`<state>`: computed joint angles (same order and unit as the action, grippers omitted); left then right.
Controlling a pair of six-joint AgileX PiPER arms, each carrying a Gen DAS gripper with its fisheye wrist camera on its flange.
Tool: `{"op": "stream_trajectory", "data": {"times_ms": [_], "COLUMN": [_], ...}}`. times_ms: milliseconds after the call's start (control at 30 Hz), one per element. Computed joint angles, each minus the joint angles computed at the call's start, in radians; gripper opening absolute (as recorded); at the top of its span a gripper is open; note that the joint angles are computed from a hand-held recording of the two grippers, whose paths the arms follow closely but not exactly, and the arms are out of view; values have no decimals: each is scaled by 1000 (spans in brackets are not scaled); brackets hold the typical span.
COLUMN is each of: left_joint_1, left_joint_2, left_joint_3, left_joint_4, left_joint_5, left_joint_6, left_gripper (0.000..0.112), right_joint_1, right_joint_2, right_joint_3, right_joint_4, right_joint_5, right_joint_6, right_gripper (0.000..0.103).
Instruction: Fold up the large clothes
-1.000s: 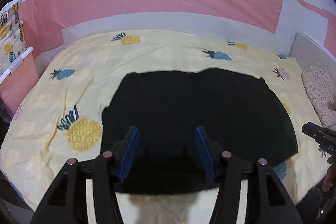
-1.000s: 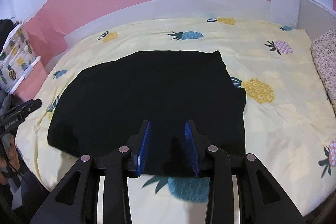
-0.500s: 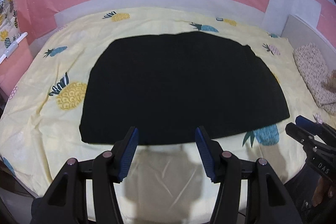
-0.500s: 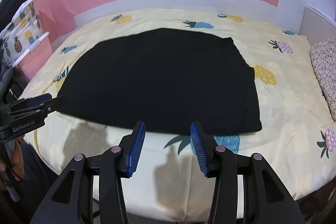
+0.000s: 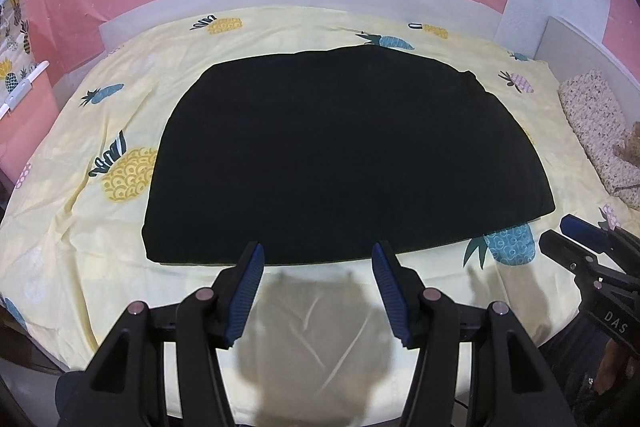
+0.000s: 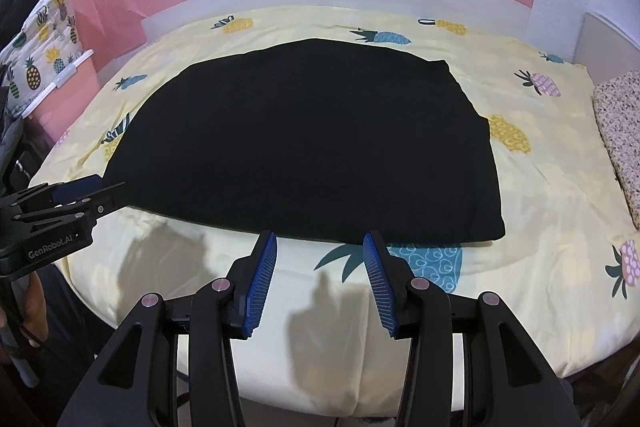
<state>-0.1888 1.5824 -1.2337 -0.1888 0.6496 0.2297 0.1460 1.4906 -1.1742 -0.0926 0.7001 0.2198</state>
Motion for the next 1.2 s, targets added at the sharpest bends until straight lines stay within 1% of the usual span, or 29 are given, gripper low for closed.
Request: {"op": "stream_trajectory", "data": {"times_ms": [467,667,967,1200], "left_joint_1": [-22,-18,-39,-38], "left_joint_2": [-2,-3,-13,-16], "left_joint_3": [8,10,14,15], "left_joint_4": [56,53,100,102], "left_joint_5": [-13,-16,-20,-18], "left_joint_6": [-60,-52,-113,-114], "left_gripper": [58,58,58,58], "right_joint_1": [1,4,5,6], "right_joint_2": [8,9,7,4], "right_joint_3": [-3,-4,1,4], "right_joint_4": [4,-1,-2,-1], "right_joint_5": [-1,2,-4,-4], "right_joint_6": [-2,5,4,-1], "right_gripper": [46,46,46,46]}}
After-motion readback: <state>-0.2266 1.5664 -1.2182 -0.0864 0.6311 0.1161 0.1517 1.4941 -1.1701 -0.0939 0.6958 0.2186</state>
